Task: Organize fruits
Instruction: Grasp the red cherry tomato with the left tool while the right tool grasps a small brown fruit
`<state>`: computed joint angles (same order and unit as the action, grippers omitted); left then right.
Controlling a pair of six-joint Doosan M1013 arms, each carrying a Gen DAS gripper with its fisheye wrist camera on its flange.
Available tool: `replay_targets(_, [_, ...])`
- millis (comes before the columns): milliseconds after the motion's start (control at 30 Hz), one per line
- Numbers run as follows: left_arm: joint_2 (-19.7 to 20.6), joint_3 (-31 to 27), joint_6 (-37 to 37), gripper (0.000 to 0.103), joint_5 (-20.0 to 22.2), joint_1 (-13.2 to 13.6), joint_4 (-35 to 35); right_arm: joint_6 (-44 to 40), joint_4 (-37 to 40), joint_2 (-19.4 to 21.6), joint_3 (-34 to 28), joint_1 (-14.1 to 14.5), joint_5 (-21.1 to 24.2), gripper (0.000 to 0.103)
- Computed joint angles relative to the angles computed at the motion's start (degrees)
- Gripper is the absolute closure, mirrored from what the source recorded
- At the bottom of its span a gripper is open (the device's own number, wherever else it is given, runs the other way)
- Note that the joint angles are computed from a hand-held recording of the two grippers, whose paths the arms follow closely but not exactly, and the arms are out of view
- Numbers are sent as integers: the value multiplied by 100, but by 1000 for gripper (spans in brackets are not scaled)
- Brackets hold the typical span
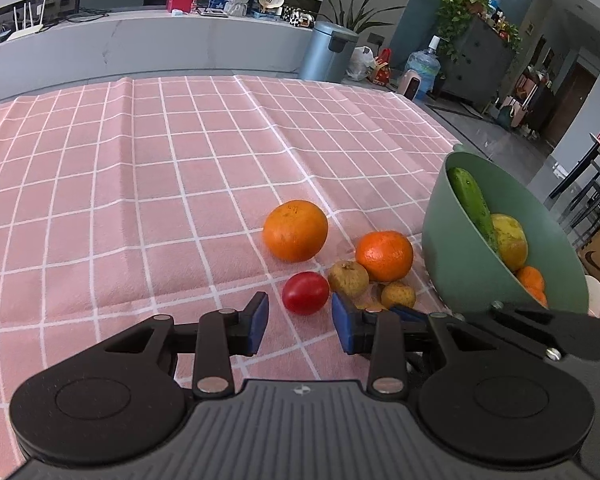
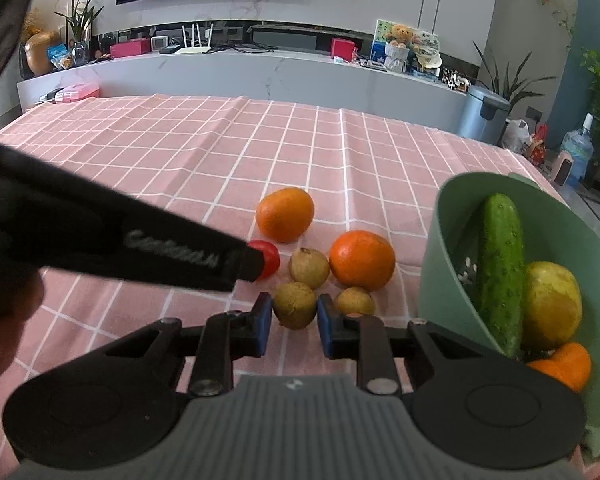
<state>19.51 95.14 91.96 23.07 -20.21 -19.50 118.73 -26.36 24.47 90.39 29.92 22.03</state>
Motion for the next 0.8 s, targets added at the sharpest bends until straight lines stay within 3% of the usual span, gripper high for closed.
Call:
replay_targets(300, [119, -111, -153, 62, 30, -57, 325, -388, 699, 40, -26, -79, 52, 79])
replay_targets(367, [122, -117, -165, 69, 32, -75, 395, -378, 738, 50, -37, -89, 70, 79])
replay_targets(500, [111, -110, -176, 71, 16, -96, 445, -440, 825, 28, -6, -105, 22, 82])
replay_targets(667, [7, -33, -390, 71, -41, -136, 663, -608, 927, -68, 96, -125, -144, 82])
replay_targets(800, [-172, 107, -350, 71, -234, -153, 446, -1170, 1435, -237, 218, -157, -204, 82])
